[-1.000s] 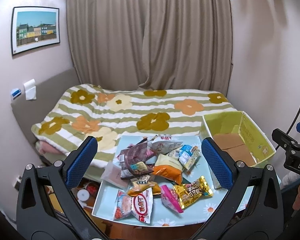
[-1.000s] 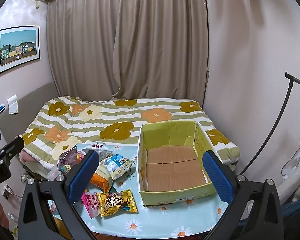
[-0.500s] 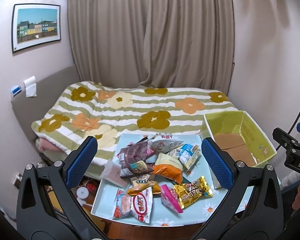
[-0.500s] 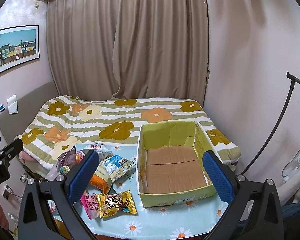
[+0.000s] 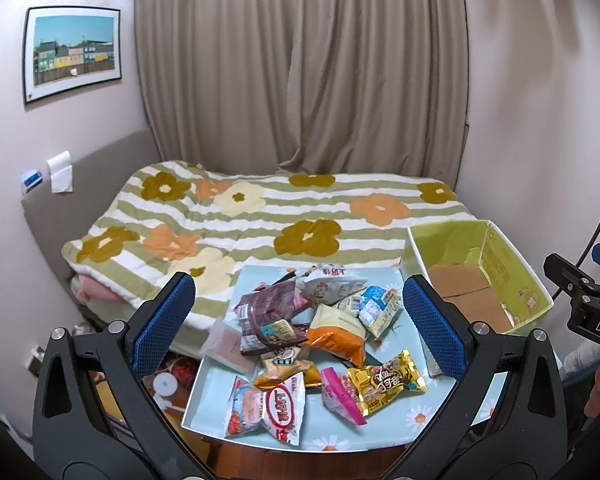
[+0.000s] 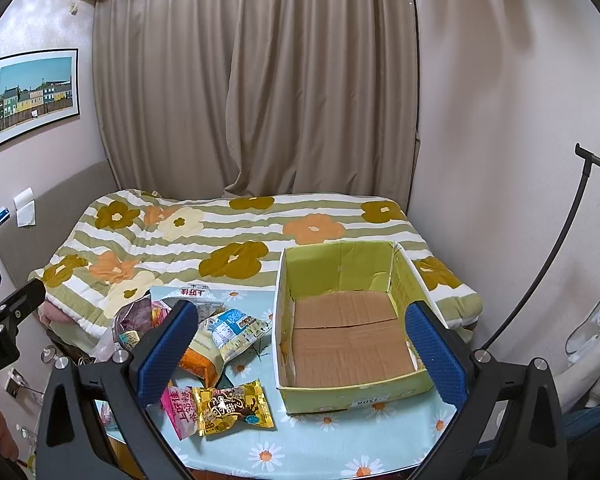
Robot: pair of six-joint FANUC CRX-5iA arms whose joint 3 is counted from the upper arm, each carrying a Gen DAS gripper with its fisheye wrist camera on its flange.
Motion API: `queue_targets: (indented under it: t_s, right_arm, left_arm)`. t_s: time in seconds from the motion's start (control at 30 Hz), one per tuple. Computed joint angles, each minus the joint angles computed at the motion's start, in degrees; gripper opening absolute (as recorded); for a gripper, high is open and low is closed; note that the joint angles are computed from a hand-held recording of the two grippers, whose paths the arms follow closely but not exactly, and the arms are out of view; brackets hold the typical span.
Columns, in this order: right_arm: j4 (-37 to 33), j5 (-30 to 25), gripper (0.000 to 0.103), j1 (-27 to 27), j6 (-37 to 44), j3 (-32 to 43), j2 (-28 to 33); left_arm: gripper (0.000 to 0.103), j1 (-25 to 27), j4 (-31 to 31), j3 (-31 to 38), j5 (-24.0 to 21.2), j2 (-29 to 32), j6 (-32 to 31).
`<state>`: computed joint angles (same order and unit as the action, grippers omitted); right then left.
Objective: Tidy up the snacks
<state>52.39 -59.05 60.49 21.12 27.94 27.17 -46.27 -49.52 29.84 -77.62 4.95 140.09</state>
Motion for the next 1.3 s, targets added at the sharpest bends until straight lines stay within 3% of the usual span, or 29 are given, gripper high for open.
queue_targets:
  t_s: [1.03, 1.3]
  right_arm:
    - [0.1, 0.4, 0.103, 0.4, -0.5, -0.2, 0.4]
    - [-2.9, 0.2, 0.103, 0.8, 2.7, 1.3, 0.3]
  left_arm:
    - [0.103, -0.9, -1.3, -0.7, -1.1, -0.6, 1.4]
    - [0.103, 0.2, 0.2, -0.1, -2.1, -0.6, 1.3]
